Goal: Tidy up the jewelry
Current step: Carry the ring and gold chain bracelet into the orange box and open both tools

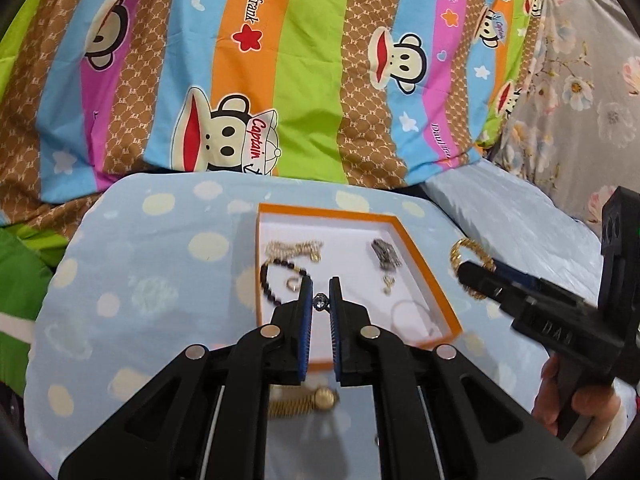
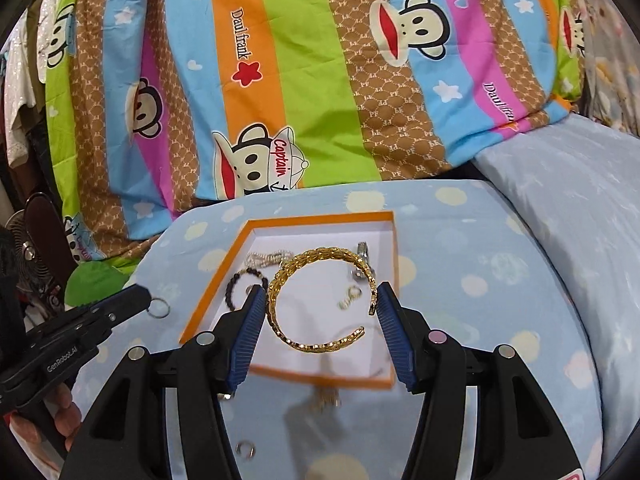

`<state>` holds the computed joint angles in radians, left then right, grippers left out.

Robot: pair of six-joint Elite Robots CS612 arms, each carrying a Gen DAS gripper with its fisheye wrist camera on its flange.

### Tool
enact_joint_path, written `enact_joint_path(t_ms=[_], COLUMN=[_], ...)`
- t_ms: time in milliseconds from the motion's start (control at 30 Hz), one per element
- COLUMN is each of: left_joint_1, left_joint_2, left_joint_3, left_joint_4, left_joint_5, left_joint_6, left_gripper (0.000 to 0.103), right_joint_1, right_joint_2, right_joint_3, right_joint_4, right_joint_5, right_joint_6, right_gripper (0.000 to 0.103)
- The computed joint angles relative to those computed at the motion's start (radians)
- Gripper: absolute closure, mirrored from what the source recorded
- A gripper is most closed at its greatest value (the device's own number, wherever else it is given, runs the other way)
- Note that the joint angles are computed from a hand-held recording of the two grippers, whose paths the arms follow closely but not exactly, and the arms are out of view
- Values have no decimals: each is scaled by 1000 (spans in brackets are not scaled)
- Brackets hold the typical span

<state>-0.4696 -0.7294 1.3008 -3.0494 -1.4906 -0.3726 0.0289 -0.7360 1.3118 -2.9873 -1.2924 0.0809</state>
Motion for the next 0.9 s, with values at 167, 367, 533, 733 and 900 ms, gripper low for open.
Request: enact_joint_path(t_ms=[167, 367, 533, 733, 900], left_joint_1=[5, -3, -12, -17, -21], left_joint_2=[68, 118, 139, 141, 120], left_joint_3=[-113, -193, -227, -228, -201], left_joint_4=[78, 145, 186, 207, 180], left_joint_5=[-13, 11, 52, 88, 124], left_joint_6=[-13, 1, 14, -6, -22], left_gripper=[95, 95, 95, 89, 56], right_joint_1=[6, 11, 17, 16, 9], right_joint_2=[59, 105, 123, 120, 92], right_joint_3=[-90, -158, -184, -163, -126], right_joint_4=[72, 127, 154, 86, 26], right_joint_5=[10, -4, -44, -62, -60], right_joint_6=[20, 30, 3, 22, 42], right_gripper=[47, 47, 46, 44, 41])
